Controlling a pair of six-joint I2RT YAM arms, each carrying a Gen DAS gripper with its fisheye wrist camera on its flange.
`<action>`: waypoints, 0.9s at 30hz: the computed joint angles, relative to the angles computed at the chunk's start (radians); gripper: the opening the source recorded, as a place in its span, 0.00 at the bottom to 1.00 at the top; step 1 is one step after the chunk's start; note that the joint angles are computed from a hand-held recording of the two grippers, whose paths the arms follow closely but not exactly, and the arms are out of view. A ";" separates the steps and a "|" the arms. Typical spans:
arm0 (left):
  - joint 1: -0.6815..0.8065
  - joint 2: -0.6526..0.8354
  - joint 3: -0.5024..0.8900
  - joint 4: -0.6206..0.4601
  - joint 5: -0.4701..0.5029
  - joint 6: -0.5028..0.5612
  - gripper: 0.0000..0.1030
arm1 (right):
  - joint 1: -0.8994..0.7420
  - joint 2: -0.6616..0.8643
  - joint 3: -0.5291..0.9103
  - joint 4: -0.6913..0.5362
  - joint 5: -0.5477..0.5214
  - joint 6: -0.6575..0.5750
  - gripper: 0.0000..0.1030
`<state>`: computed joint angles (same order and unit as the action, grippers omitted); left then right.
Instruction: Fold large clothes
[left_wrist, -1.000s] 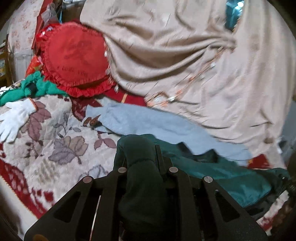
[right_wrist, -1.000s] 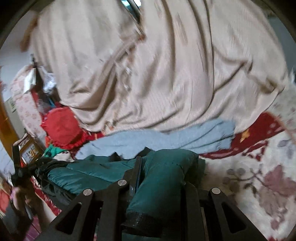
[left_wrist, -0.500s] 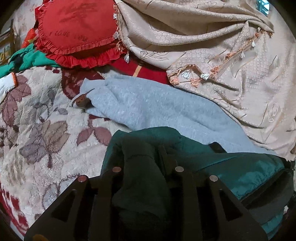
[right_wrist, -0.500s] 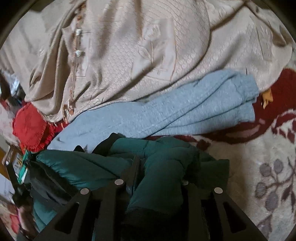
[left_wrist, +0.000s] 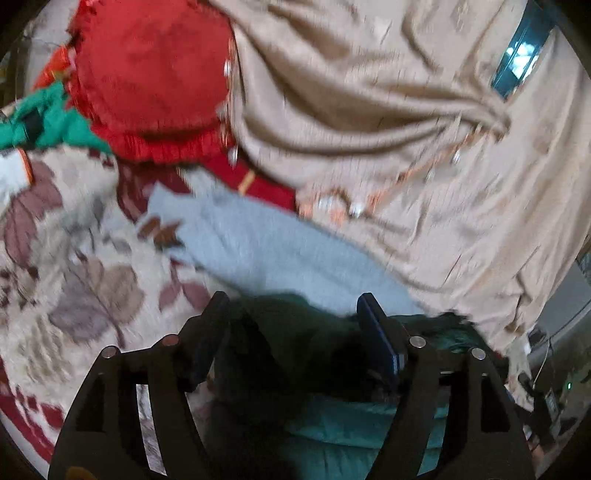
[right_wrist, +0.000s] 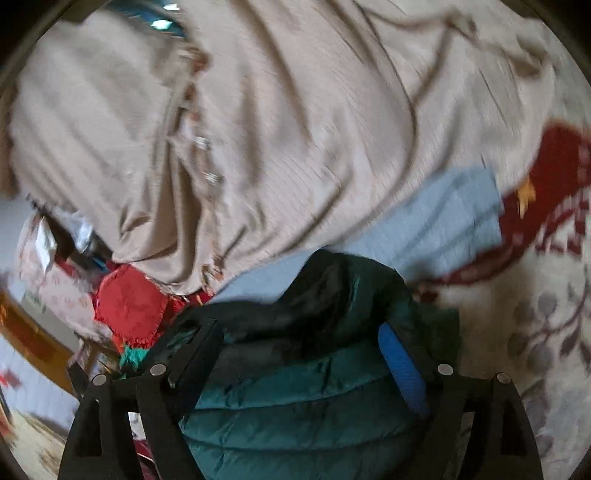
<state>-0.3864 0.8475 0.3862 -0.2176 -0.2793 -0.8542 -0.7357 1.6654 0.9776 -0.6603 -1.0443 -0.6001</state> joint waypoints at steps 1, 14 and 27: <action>-0.010 -0.005 0.011 -0.018 -0.029 -0.006 0.78 | 0.007 -0.060 -0.050 0.069 0.015 0.006 0.82; -0.085 0.685 0.373 0.008 -0.216 0.129 0.78 | 0.568 0.088 0.019 0.322 0.635 0.136 0.82; -0.123 1.161 0.607 0.052 -0.279 0.128 0.82 | 0.469 0.394 0.151 0.333 0.596 0.052 0.94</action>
